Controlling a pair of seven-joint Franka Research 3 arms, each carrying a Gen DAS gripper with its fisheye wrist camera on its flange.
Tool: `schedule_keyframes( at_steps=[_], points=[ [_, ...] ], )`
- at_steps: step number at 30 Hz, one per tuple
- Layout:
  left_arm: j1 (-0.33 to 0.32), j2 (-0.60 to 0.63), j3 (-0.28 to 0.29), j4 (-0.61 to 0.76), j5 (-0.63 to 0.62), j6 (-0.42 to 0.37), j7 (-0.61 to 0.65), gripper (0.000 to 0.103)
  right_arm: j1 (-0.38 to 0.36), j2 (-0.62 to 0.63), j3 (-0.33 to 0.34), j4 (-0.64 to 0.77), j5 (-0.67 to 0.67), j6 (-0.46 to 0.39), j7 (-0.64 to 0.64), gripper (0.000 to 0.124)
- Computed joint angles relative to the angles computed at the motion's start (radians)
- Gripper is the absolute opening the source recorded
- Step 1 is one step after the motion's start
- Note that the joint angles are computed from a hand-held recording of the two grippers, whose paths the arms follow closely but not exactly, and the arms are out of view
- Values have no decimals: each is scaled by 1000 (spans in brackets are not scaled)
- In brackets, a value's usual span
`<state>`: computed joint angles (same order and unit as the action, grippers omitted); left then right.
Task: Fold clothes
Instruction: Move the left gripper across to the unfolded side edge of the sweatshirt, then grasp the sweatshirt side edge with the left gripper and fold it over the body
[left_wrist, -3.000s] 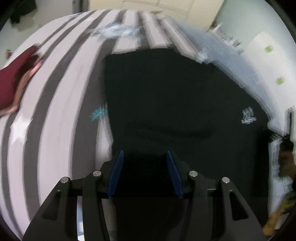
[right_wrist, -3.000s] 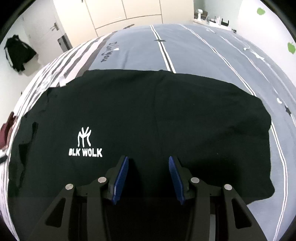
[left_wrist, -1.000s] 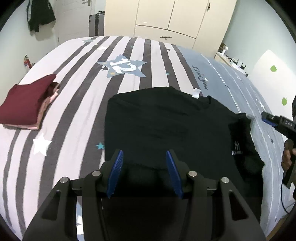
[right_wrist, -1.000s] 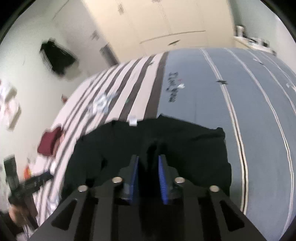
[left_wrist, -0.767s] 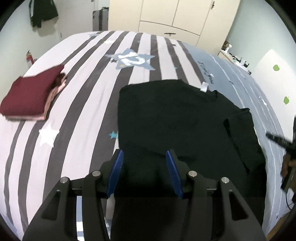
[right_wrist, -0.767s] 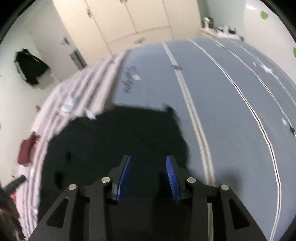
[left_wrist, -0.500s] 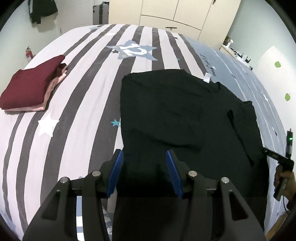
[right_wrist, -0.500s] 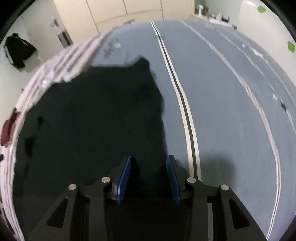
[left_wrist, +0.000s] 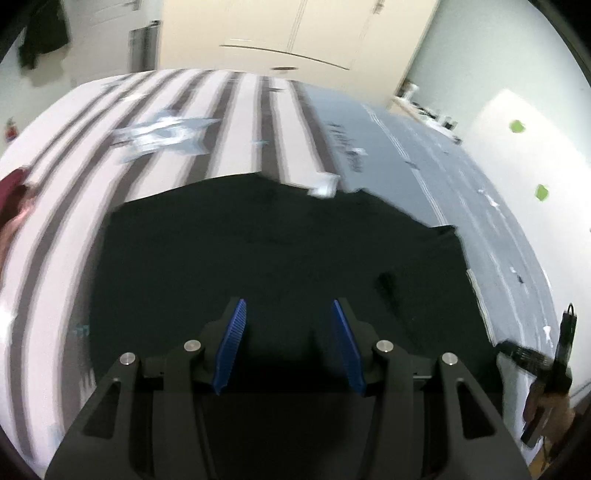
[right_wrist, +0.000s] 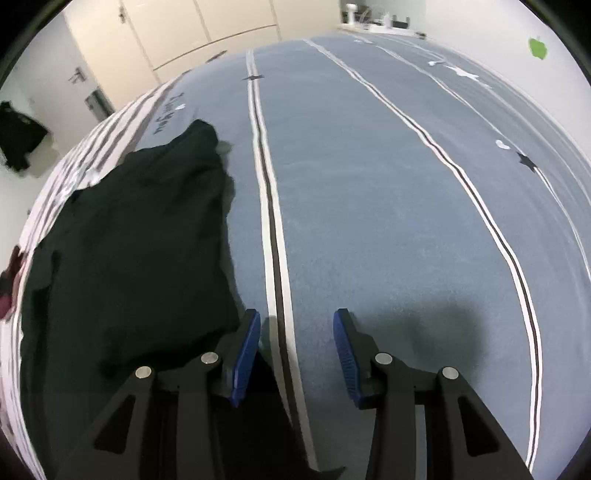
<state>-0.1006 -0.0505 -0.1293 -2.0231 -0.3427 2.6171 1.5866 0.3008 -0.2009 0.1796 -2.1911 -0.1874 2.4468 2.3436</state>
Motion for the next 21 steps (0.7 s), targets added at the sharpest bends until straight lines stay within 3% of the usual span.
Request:
schedule_keyframes(
  at_steps=[6, 10, 16, 21],
  points=[
    [-61, 286, -107, 302, 4, 39, -17, 45, 14, -65, -27, -76, 82, 64, -198, 38],
    [-103, 446, -153, 487, 105, 34, -76, 45, -35, -41, -11, -79, 41, 82, -181, 38],
    [-174, 611, -149, 690, 270, -12, -192, 45, -86, 6, -55, -57, 49, 156, -203, 38],
    [-197, 718, -163, 834, 327, -71, -189, 43, -104, 82, -78, 17, 39, 172, -243, 38]
  ],
)
